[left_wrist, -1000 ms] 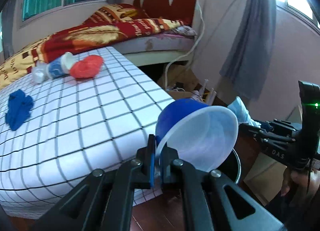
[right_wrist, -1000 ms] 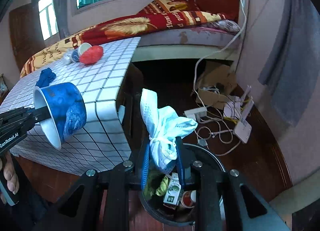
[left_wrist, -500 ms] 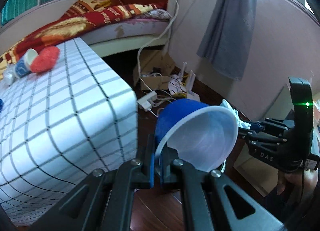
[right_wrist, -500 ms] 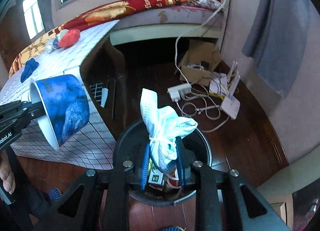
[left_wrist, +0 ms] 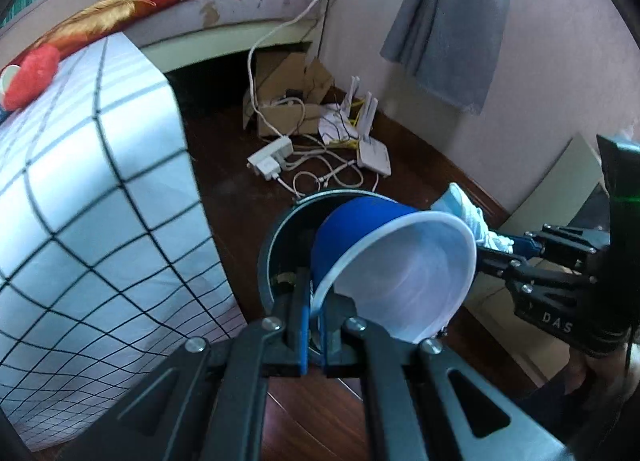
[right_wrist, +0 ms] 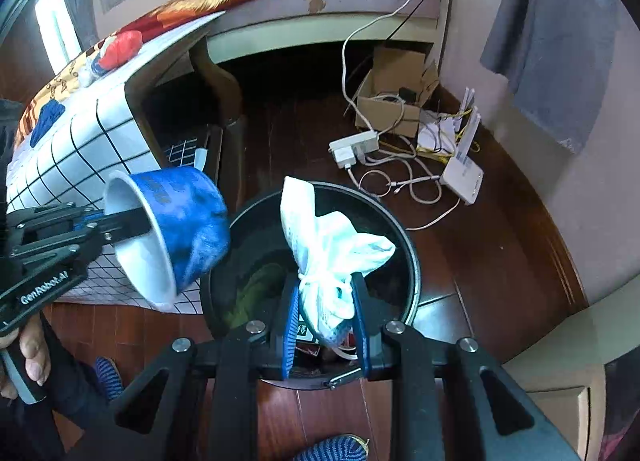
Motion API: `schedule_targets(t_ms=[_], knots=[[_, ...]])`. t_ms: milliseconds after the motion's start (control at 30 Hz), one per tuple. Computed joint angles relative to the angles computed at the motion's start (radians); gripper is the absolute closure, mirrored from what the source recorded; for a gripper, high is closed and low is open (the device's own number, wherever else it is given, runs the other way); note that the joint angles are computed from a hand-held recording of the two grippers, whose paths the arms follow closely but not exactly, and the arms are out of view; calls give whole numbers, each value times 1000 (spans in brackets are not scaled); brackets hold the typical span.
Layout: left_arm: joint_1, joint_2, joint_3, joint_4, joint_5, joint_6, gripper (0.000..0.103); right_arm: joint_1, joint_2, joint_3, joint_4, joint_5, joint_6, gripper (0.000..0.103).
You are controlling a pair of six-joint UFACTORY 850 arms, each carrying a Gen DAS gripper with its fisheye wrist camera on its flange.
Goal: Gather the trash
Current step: 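Carry the blue cup and mask over the black bin, then open both tools to drop the cup and mask into the bin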
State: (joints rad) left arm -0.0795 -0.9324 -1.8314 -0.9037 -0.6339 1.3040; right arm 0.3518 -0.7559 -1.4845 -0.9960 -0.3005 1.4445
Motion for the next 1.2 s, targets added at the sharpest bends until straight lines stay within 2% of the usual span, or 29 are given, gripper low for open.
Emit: schedule_targets(t_ms=[433, 800, 833, 867, 900, 933, 967, 1067, 1100, 1133, 1200], knots=[[-26, -129, -152, 189, -51, -217, 98, -29, -139, -124, 445, 0, -469, 77], [-39, -222, -278, 288, -134, -310, 98, -44, -163, -138, 478, -9, -515, 75], [-39, -223, -280, 293, -135, -316, 90, -44, -167, -142, 480, -17, -520, 60], [-40, -225, -280, 310, -126, -333, 65, -42, -174, -151, 446, -50, -482, 43], [-43, -209, -251, 328, -77, -354, 46, -39, -175, -150, 378, -84, -403, 11], [-42, -199, -233, 318, -50, -350, 18, -38, -168, -135, 302, -84, -322, 8], [-38, -187, -211, 297, -28, -337, 9, -40, -163, -126, 269, -95, -279, 8], [-36, -168, -178, 317, 19, -356, 4, -53, -155, -114, 276, -119, -248, 4], [-35, -163, -168, 314, 32, -353, 3, -56, -151, -107, 266, -123, -221, 0], [-35, -160, -164, 322, 43, -358, 0, -58, -148, -103, 260, -126, -209, 0], [-38, -152, -148, 328, 69, -361, 0, -58, -150, -106, 239, -148, -187, 0]])
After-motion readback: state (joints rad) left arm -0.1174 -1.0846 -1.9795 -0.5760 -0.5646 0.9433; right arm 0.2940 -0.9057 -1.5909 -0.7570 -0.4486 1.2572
